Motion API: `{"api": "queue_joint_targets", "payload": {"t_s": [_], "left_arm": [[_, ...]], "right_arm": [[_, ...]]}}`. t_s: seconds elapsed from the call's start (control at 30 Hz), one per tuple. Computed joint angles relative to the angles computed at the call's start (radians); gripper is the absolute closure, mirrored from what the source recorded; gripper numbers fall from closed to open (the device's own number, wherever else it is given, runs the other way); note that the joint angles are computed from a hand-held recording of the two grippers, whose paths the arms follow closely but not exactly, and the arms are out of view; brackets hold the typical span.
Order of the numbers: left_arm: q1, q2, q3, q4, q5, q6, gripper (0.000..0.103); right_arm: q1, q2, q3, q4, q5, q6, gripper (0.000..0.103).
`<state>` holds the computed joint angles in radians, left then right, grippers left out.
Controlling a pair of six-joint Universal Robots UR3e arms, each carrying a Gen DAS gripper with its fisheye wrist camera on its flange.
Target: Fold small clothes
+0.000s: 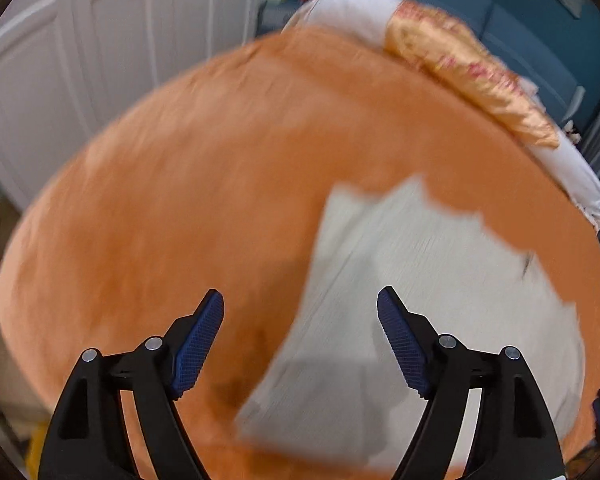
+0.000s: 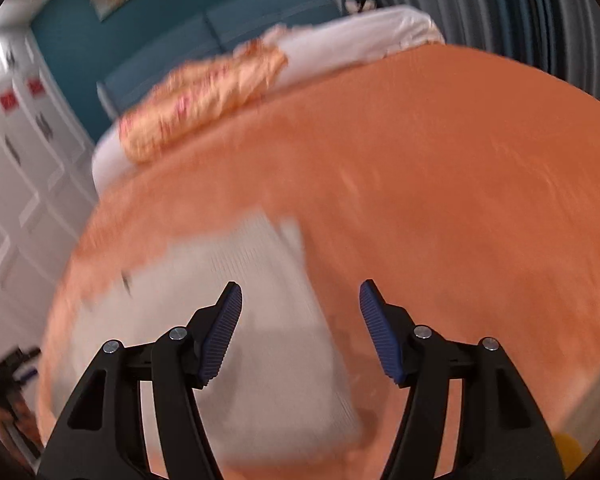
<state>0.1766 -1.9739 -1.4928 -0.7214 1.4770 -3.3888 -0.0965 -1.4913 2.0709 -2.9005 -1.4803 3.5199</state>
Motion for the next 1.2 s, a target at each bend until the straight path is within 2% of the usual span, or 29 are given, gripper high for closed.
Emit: {"api": "queue_joint_targets", "payload": {"t_s": [0.17,0.27,0.3,0.33,0.37,0.4,0.53,0.6,0.67,0.77,0.83,0.9,0.97,1.0,1.03,1.07,1.1,1.2], "left_arm": [[0.076,0.094,-0.231,0.004,-0.127,-0.069,0.026],[0.071,0.088,-0.233,0.026,-0.154,-0.081,0.031],[0.073,0.076,-0.213,0.016,-0.171,-0.071,0.05],[0.079,0.061,-0.178,-0.017,-0.21,-0.052,0.075],[0.078,0.058,-0.155,-0.043,-0.211,-0.042,0.083],[0.077,0.066,-0.147,-0.049,-0.2,-0.033,0.094],[0.112,0.211,-0.197,-0.091,-0.224,0.031,0.094],[0.13,0.271,-0.237,-0.131,-0.229,0.06,0.094],[0.134,0.318,-0.3,-0.169,-0.187,0.088,0.094],[0.123,0.333,-0.423,-0.147,-0.146,0.101,0.091],[0.095,0.353,-0.453,-0.097,-0.104,0.063,0.082],[0.09,0.378,-0.435,-0.101,-0.102,0.037,0.081],[0.098,0.403,-0.398,-0.098,-0.137,0.037,0.076],[0.096,0.402,-0.369,-0.083,-0.141,0.037,0.069],[0.083,0.383,-0.324,-0.048,-0.136,0.028,0.056],[0.077,0.361,-0.295,-0.02,-0.135,0.024,0.049],[0.072,0.326,-0.249,0.004,-0.137,0.016,0.038],[0.021,0.122,-0.031,0.019,-0.138,-0.033,0.035]], "right_arm": [[-0.018,-0.026,0.147,-0.006,0.08,0.083,0.043],[-0.025,0.037,0.137,-0.068,0.139,0.135,0.043],[-0.024,0.058,0.123,-0.082,0.157,0.153,0.05],[-0.027,0.078,0.09,-0.076,0.181,0.165,0.067],[-0.026,0.086,0.066,-0.069,0.187,0.168,0.08],[-0.026,0.068,0.066,-0.062,0.189,0.168,0.088],[-0.03,-0.112,0.112,-0.033,0.173,0.147,0.093],[-0.043,-0.21,0.153,0.044,0.174,0.097,0.094],[-0.035,-0.264,0.191,0.157,0.144,0.05,0.093],[-0.026,-0.234,0.231,0.237,0.138,0.042,0.092],[0.004,-0.224,0.2,0.271,0.096,0.05,0.086],[0.038,-0.227,0.149,0.291,0.041,0.058,0.084],[0.062,-0.216,0.074,0.298,-0.005,0.039,0.082],[0.072,-0.2,0.04,0.278,-0.028,0.031,0.073],[0.082,-0.176,0.008,0.251,-0.048,0.025,0.055],[0.087,-0.128,-0.041,0.211,-0.063,0.012,0.048],[0.08,-0.111,-0.053,0.189,-0.064,0.0,0.044],[0.079,0.07,-0.221,0.131,-0.048,-0.026,0.042]]}}
